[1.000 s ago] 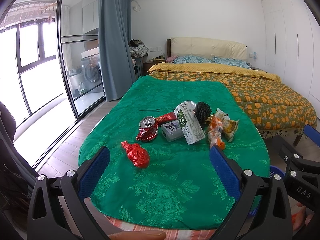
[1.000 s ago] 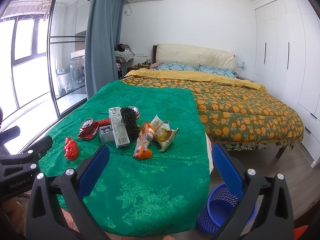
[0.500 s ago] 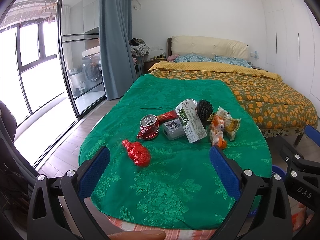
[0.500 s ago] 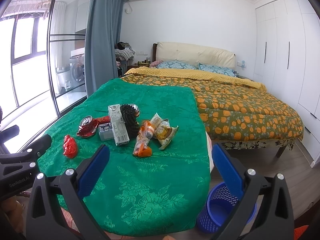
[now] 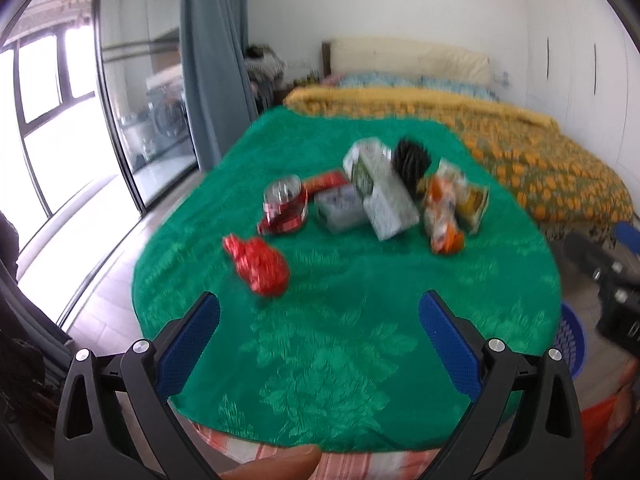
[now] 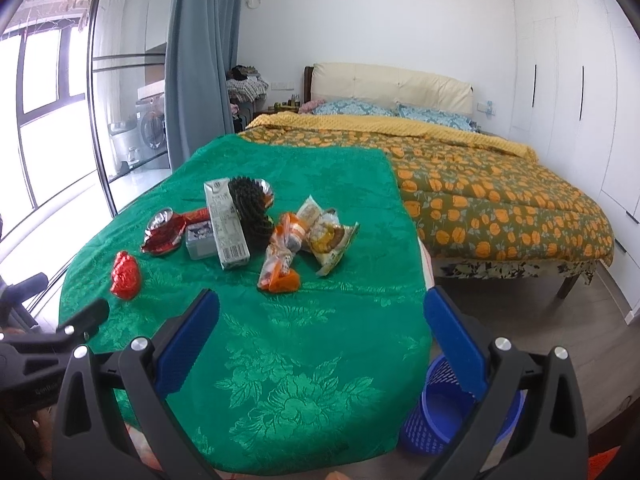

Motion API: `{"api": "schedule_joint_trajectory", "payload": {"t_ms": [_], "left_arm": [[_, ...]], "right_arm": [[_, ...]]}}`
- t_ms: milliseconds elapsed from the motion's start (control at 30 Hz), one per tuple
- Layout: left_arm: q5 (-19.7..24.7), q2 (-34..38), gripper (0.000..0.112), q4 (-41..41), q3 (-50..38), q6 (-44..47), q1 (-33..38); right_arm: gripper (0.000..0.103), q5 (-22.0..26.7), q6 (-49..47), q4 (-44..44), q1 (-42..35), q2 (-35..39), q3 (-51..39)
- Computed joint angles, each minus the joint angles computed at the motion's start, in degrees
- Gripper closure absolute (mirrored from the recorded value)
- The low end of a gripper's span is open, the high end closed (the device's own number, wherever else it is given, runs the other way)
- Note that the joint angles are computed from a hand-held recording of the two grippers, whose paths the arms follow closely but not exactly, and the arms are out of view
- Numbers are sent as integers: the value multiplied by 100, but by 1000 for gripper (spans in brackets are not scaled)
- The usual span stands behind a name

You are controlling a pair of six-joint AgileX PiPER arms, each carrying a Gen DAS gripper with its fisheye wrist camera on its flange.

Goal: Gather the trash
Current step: 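Grasp the red plastic bag with the left tool while the right tool grasps the orange snack wrapper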

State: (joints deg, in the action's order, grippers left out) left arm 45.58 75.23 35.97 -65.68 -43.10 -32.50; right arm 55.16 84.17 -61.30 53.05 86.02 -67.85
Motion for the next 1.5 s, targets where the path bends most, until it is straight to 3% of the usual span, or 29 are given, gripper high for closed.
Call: {"api": "schedule_joint_trajectory", "payload": {"t_ms": [267, 367, 500, 667, 800, 867, 967, 1100, 1167, 1333, 1400, 1467, 1500], "left_arm": [[-333, 403, 14, -1033, 188, 537, 1255], [-693, 598, 14, -2282, 77, 1741, 2120], [-709, 1105, 14, -3276, -523, 2632, 2544], [-418, 2242, 14, -3248, -1807, 2515, 2380], [130, 3015, 14, -2763, -2623, 2258, 2276], [324, 3146, 14, -2996, -2756, 2418, 2379], [141, 3057, 18, -2991, -2606, 2665, 2412], [-107, 2876, 53, -3703, -2357, 3748, 2574], [-2, 2831, 58, -4099, -2362, 4321, 2623], [538, 2493, 60, -5760, -2144, 6269, 2779], [836, 2455, 59, -6121, -2180, 6753, 2747], [855, 2435, 55, -6167, -2124, 6844, 2668], [865, 2494, 48, -6159, -2157, 6848, 2677]], "right_arm": [[5, -656, -254, 428, -465, 319, 86], [5, -832, -304, 531, -564, 404, 123], [5, -995, -367, 657, -660, 493, 158], [5, -1243, -374, 768, -835, 485, 267], [5, -1819, -401, 1000, -1140, 313, 555], [5, -1947, -500, 1143, -1245, 303, 610], [5, -2105, -812, 1405, -1377, 372, 565], [5, -2328, -1697, 1997, -1659, 674, 183], [5, -2263, -2133, 2189, -1771, 937, -190], [18, -2372, -4461, 3828, -2261, 1779, -1468], [25, -2141, -5484, 4619, -2427, 2294, -2226], [27, -1782, -6060, 5127, -2559, 2789, -2913], [27, -1573, -6297, 5352, -2621, 3068, -3282]]}}
